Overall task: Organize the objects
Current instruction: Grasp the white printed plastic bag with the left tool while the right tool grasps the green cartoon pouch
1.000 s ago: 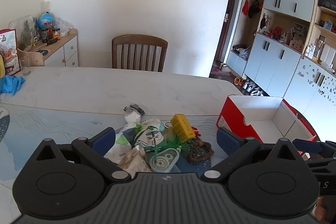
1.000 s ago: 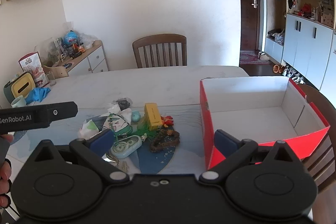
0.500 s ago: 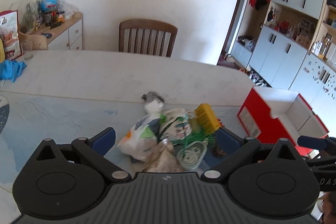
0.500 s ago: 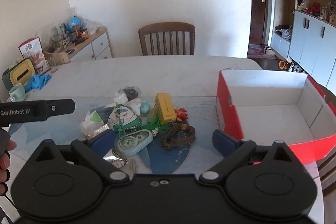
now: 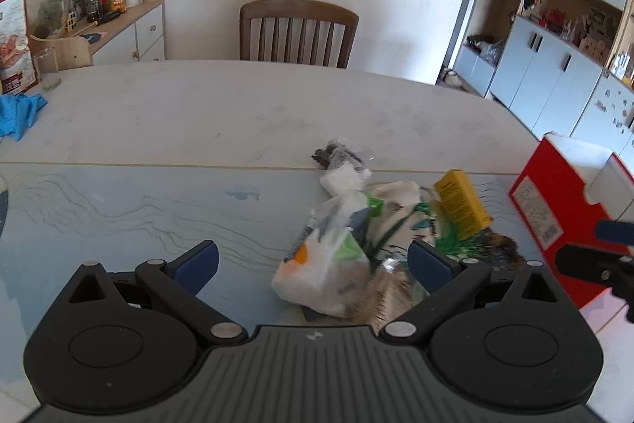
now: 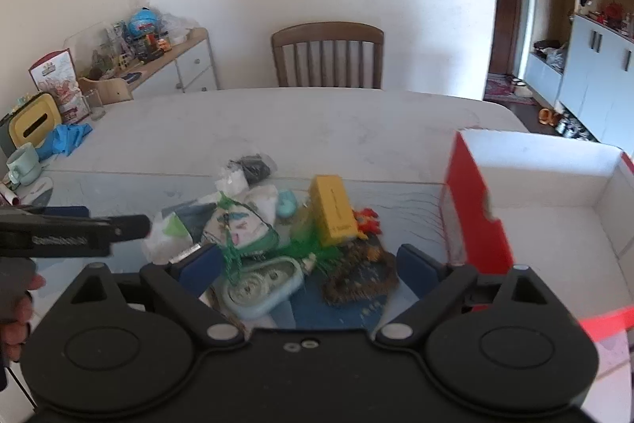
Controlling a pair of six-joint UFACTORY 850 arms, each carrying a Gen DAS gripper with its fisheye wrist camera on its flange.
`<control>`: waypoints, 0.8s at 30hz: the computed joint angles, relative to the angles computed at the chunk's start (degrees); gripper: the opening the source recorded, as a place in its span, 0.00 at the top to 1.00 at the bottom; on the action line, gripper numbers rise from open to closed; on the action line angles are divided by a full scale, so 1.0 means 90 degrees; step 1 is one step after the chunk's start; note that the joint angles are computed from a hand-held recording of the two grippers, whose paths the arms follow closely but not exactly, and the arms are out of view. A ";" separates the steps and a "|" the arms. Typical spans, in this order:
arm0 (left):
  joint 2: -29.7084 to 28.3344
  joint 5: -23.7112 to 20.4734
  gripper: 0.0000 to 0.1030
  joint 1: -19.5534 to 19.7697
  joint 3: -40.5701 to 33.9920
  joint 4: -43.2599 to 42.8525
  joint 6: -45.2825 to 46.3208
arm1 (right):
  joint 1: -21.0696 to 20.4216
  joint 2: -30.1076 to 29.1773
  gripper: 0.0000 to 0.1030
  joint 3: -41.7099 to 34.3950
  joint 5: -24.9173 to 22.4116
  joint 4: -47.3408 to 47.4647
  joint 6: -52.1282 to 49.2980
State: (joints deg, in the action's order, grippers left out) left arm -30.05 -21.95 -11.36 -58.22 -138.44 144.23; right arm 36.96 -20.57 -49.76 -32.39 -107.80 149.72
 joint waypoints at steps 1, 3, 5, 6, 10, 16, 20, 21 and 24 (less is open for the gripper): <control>-0.0084 0.0042 0.03 0.0007 -0.0094 0.0044 -0.0013 | -0.0036 -0.0069 0.09 -0.0079 0.0046 -0.0089 -0.0011; -0.0264 0.0136 0.04 0.0012 -0.0297 0.0215 -0.0142 | -0.0147 -0.0178 0.12 -0.0171 0.0251 -0.0539 0.0124; -0.0439 0.0194 0.05 0.0053 -0.0537 0.0723 -0.0672 | -0.0245 -0.0328 0.15 -0.0331 0.0482 -0.0865 0.0095; -0.0506 0.0176 0.05 0.0079 -0.0632 0.1031 -0.0975 | -0.0289 -0.0415 0.16 -0.0430 0.0582 -0.0914 -0.0033; -0.0779 0.0145 0.08 0.0118 -0.1013 0.2293 -0.2173 | -0.0423 -0.0662 0.17 -0.0754 0.0872 -0.1192 -0.0189; -0.1089 0.0203 0.22 0.0077 -0.1435 0.3505 -0.3324 | -0.0551 -0.1129 0.25 -0.1275 0.1335 -0.1091 -0.0891; -0.1243 0.0108 0.22 0.0081 -0.1629 0.4157 -0.4037 | -0.0655 -0.1347 0.29 -0.1490 0.1599 -0.1155 -0.0888; -0.1298 0.0086 0.24 0.0097 -0.1729 0.4502 -0.4418 | -0.0677 -0.1367 0.29 -0.1503 0.1645 -0.1311 -0.0748; -0.1474 -0.0008 0.31 0.0134 -0.1988 0.5379 -0.5478 | -0.0742 -0.1448 0.33 -0.1579 0.1811 -0.1887 -0.0232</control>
State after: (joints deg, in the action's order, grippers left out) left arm -43.32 -22.02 -10.15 -76.11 -90.03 94.93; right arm 30.28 -33.60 -63.97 -16.08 -124.79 147.63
